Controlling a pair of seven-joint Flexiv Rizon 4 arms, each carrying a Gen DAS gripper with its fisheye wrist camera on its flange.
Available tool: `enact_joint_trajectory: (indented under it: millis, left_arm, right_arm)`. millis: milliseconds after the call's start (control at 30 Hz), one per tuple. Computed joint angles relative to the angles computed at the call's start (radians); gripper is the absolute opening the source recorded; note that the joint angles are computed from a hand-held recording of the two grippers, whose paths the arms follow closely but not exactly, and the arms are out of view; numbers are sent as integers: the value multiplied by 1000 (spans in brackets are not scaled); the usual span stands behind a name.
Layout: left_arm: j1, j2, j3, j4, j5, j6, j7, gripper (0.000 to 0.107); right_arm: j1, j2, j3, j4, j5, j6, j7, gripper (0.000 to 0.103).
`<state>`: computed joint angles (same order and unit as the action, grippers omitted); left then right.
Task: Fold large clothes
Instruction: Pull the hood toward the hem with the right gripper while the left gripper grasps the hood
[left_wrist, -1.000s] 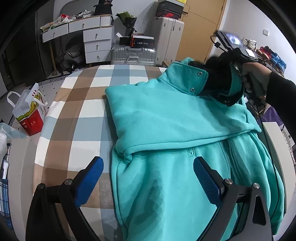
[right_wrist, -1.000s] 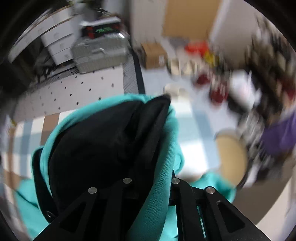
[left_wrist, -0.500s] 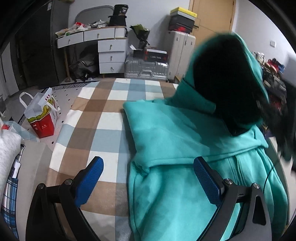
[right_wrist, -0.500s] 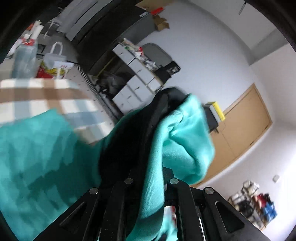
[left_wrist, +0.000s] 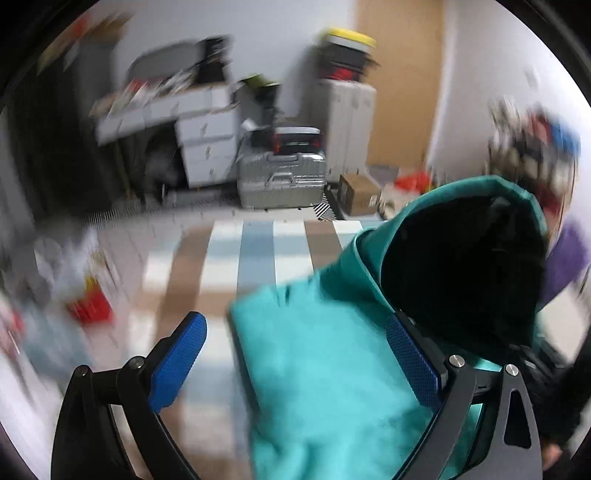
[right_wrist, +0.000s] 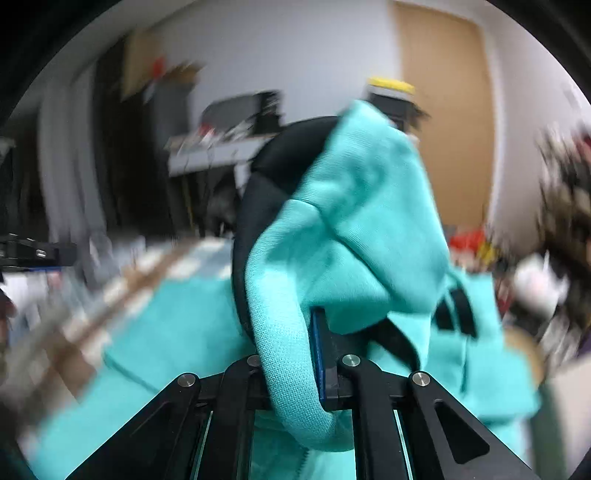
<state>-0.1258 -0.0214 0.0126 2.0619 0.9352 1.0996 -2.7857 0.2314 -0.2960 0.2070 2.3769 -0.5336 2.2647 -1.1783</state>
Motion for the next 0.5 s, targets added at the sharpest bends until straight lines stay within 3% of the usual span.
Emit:
enact_joint_trajectory:
  millis: [67,133,200,267,433,467,500]
  left_arm:
    - [13,-92,-21,-104,-105,-30,240,95]
    - [-2,-163,-24,-195,-141,-72,332,95]
    - [25,-247,-42,-264,-276,-38,479,95]
    - [-4,-312,-22,-356,-275,-74,484,95]
    - [-2,-429,-8,-467,-395,-75,583,95]
    - [-23,-447,10,-498,-389,-100,588,87]
    - [-38,-461,16,-520,-393,-126,619,65]
  right_arm:
    - [-80,-47,22,-20,-115,68,120,11]
    - [-116,-68,14,-39,-193,105,180,11]
    - [-168,-96,1,-58,-299,172,255,11]
    - [-214,-134,-27,-79,-415,249,355,11]
    - [-199,-180,-57,-82,-442,317,413,11]
    - [-199,-180,-64,-83,-445,325,415,11]
    - [-205,-187,-69,-89,-467,340,431,11]
